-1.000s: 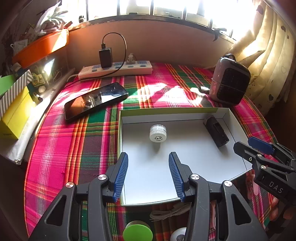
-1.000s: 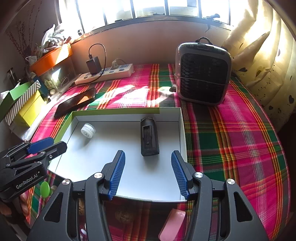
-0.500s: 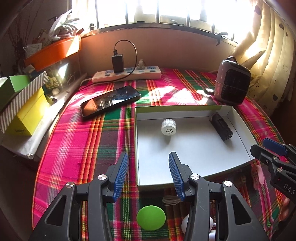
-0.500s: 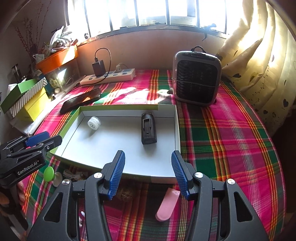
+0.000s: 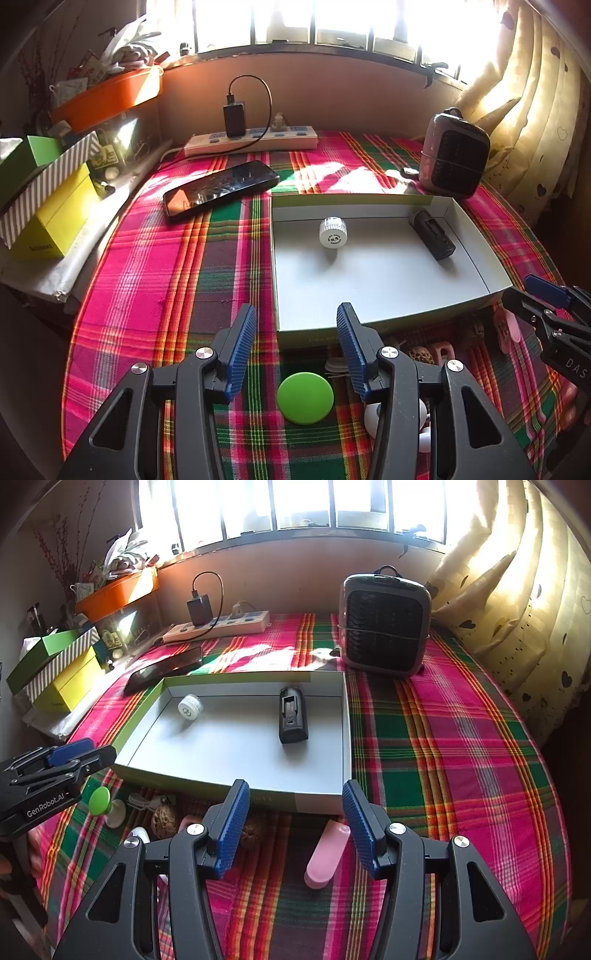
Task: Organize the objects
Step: 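Withdraw both tools from box toward pink clip and green-capped item, then close right tool on pink oblong clip while left tool grasps green-capped white item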
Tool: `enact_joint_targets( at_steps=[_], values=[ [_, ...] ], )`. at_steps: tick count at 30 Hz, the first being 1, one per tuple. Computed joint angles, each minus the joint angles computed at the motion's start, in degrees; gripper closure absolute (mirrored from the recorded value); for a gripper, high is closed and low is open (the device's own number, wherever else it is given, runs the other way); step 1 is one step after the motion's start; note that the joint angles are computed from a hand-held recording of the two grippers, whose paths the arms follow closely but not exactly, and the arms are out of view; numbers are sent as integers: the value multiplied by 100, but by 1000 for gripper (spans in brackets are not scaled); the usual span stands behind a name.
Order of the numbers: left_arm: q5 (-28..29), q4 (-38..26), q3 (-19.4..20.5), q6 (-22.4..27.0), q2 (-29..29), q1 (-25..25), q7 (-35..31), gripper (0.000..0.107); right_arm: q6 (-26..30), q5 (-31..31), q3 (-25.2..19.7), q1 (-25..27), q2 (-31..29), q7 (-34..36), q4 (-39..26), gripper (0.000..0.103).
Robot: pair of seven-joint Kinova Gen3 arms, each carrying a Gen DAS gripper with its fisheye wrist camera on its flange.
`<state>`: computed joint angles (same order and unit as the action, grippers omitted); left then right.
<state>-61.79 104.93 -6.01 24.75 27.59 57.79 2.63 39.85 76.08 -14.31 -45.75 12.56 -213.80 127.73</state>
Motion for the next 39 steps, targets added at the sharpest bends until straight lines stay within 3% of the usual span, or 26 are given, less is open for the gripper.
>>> enact_joint_targets(
  at_steps=[12, 16, 18, 21, 28, 33, 39],
  values=[
    [-432, 594, -215, -556, -297, -50, 589, 63, 75, -56, -82, -31, -133, -301, 284, 49],
    [-598, 815, -469, -1119, -366, -32, 787, 60, 53, -49, -111, -22, -143, -380, 358, 49],
    [-479, 839, -516, -1160, -341, 8, 649, 59, 48, -41, -120, -24, -151, -435, 392, 49],
    [-248, 946, -599, -1630, -341, -74, 408, 59, -3, -30, -120, 0, -154, -498, 440, 49],
    [124, 1063, -1215, -2197, -260, 336, 184, 58, -172, 134, -125, 65, -163, -658, 543, 47],
    [452, 1044, -1118, -2236, -220, 262, -207, 56, -343, 217, -111, 160, -78, -674, 529, 42],
    [859, 937, -644, -2071, -154, -53, -803, 56, -524, 133, -35, 239, 59, -505, 460, 42]
  ],
)
